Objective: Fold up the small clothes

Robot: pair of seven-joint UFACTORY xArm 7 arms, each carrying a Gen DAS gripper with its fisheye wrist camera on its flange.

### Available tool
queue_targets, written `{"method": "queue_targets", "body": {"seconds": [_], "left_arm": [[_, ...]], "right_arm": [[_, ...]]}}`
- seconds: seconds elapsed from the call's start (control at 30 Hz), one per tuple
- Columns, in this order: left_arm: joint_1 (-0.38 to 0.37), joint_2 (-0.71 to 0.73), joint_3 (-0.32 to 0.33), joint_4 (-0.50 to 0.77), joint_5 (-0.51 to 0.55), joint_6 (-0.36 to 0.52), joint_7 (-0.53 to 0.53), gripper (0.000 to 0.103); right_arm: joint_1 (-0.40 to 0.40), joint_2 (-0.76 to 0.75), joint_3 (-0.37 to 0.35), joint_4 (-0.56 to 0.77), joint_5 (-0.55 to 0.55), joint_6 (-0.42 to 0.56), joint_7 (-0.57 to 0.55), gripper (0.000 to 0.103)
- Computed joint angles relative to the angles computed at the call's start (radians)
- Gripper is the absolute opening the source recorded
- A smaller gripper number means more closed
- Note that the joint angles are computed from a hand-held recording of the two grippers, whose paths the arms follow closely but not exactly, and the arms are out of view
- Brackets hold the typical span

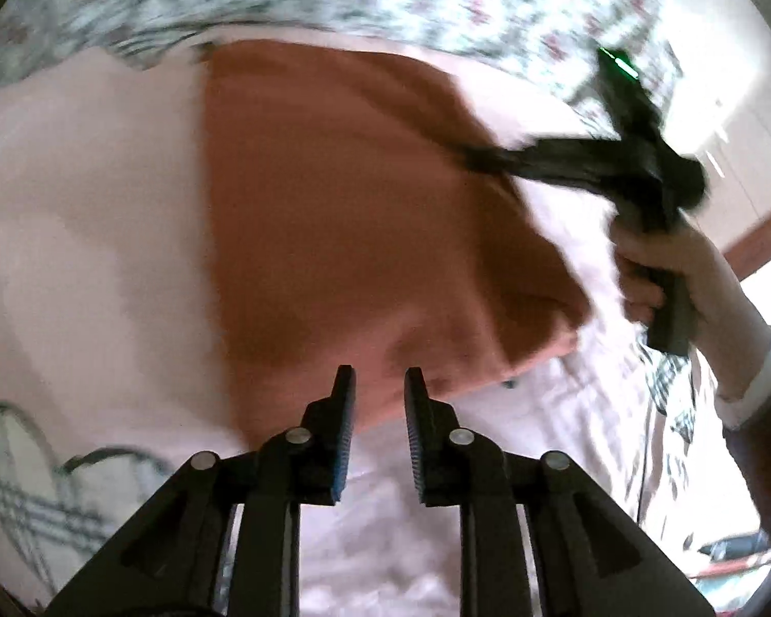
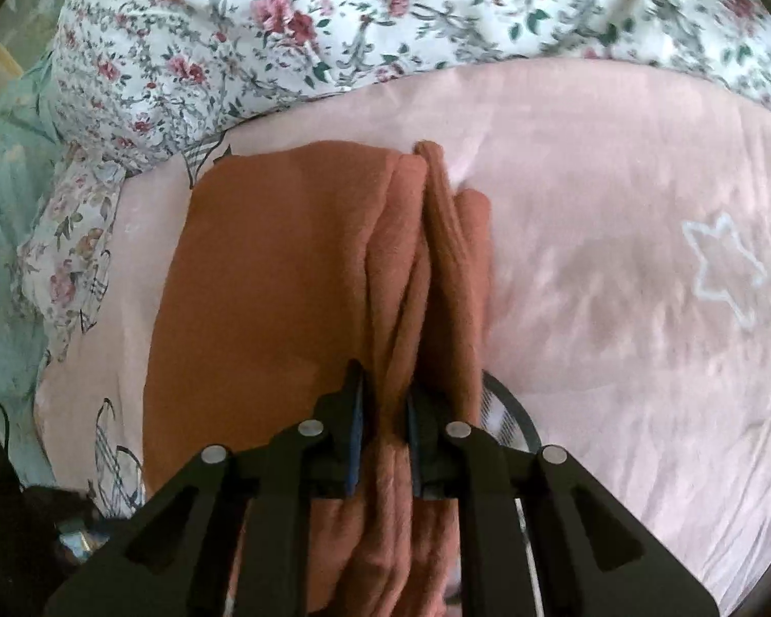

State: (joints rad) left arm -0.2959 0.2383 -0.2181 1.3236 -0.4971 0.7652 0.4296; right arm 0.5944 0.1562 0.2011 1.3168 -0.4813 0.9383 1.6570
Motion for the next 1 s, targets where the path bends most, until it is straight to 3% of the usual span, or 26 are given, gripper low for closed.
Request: {"method": "queue_targets", "body": {"seconds": [0.17, 0.23, 0.3, 0.37, 0.53, 0.77, 0.9, 1.0], "left_arm": [[0.035, 0.044, 0.031, 0.043, 0.019, 0.015, -0.061, 0.028], [0.056, 0.079, 0.029, 0.084, 0.0, 0.038, -0.072, 0.035], [0.062, 0.114, 0.026, 0.124, 0.002, 0.044, -0.089, 0.04], [0.067, 0.149, 0.019, 0.162, 0.001, 0.054, -0.103, 0.045], [0.062, 0.272, -0.002, 0.302, 0.003, 0.103, -0.16, 0.061], [0.048, 0.423, -0.031, 0.464, 0.002, 0.133, -0.228, 0.063], [0.047, 0.452, -0.051, 0.484, -0.011, 0.096, -0.212, 0.042], [0.06, 0.412, -0.066, 0.434, -0.027, 0.061, -0.177, 0.028]], "right_arm": [[0.024, -0.038, 0.017, -0.017, -0.017, 0.057, 0.104, 0.019], [0.025, -0.06, 0.025, -0.044, -0.029, 0.035, 0.163, 0.031], [0.026, -0.068, 0.033, -0.055, -0.047, 0.037, 0.211, 0.056], [0.023, -0.071, 0.037, -0.067, -0.06, 0.019, 0.239, 0.061], [0.008, -0.041, 0.034, -0.074, -0.034, -0.051, 0.223, 0.062], [0.016, 0.006, 0.012, -0.062, -0.001, -0.082, 0.185, 0.062], [0.013, 0.002, 0.001, -0.094, 0.011, -0.162, 0.205, 0.03], [0.031, 0.024, 0.003, -0.042, -0.004, -0.112, 0.225, 0.026]]}}
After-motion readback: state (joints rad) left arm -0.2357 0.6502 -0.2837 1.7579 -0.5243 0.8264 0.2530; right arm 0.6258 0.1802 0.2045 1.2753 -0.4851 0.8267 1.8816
